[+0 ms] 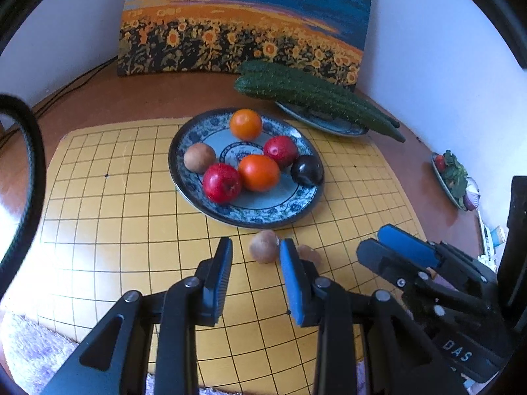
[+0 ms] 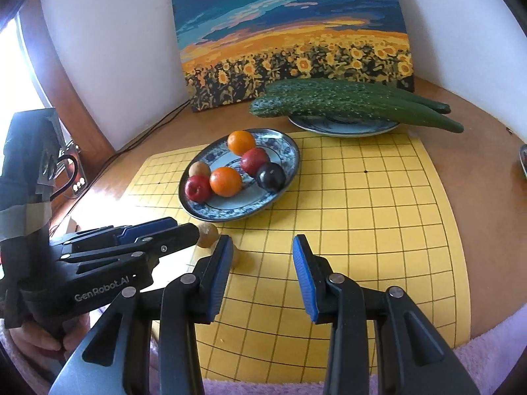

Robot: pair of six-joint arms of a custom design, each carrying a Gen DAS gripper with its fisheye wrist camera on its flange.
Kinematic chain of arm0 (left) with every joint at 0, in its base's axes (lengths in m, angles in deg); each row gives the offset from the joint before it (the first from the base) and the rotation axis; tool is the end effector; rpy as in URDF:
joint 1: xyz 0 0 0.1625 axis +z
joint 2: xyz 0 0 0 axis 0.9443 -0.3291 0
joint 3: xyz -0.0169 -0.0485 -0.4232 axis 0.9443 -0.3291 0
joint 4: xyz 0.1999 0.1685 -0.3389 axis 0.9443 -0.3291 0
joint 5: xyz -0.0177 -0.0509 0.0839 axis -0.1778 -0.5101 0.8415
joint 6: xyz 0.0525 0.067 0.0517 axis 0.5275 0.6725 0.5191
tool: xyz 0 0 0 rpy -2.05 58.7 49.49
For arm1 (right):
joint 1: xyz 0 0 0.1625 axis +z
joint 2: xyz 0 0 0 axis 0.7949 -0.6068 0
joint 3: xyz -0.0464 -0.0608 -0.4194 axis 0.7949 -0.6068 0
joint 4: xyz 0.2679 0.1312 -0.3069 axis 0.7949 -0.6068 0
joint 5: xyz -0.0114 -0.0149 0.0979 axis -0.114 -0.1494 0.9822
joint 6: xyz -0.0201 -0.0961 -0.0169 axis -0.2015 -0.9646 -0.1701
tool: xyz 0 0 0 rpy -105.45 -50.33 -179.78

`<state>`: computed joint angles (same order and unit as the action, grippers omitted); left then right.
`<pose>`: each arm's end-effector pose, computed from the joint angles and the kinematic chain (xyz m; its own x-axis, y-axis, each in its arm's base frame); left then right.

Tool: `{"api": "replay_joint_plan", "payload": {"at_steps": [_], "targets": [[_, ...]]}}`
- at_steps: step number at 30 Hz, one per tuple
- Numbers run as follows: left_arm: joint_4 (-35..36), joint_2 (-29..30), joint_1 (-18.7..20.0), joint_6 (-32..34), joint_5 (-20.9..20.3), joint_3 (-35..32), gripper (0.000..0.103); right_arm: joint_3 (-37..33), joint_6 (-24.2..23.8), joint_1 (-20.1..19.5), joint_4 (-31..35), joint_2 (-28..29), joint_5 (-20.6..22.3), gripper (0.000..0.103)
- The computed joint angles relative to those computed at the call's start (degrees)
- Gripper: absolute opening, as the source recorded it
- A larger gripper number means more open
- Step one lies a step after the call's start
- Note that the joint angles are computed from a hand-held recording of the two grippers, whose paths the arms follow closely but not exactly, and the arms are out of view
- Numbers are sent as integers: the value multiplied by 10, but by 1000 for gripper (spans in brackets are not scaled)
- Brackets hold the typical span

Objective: Organize fruits
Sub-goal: 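Withdraw both grippers from the plate toward the two brown kiwi-like fruits, then grasp a brown kiwi-like fruit with the right gripper while the left gripper grasps the other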

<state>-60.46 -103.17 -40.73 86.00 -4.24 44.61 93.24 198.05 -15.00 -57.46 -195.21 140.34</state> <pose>-0.3199 -0.3791 -0.1465 -0.6626 0.6615 -0.3511 0.7140 0.6995 -0.0297 -0.0633 -0.2487 0.2144 -0.8534 0.3057 0.4221 -0.1426 0.6421 -0.7533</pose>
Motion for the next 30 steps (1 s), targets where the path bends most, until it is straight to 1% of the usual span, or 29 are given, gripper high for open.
{"api": "replay_joint_plan", "payload": {"at_steps": [4, 13, 18, 19, 20, 27, 30], "targets": [[11, 11, -2, -5, -5, -10, 31, 5, -8, -35, 11, -7, -34, 39], [22, 28, -6, -7, -11, -23, 31, 8, -20, -58, 16, -7, -55, 39], [19, 30, -5, 0, -10, -23, 30, 6, -19, -59, 15, -1, -55, 39], [17, 29, -5, 2, -10, -22, 29, 6, -18, -59, 14, 1, -53, 39], [15, 28, -5, 4, -10, -20, 24, 6, -17, -57, 13, 2, -51, 39], [5, 19, -3, 16, -10, -12, 24, 2, -12, -43, 8, 13, -33, 39], [-4, 9, -3, 19, -18, 1, 24, 1, -9, -31, 1, 18, -20, 39]]}}
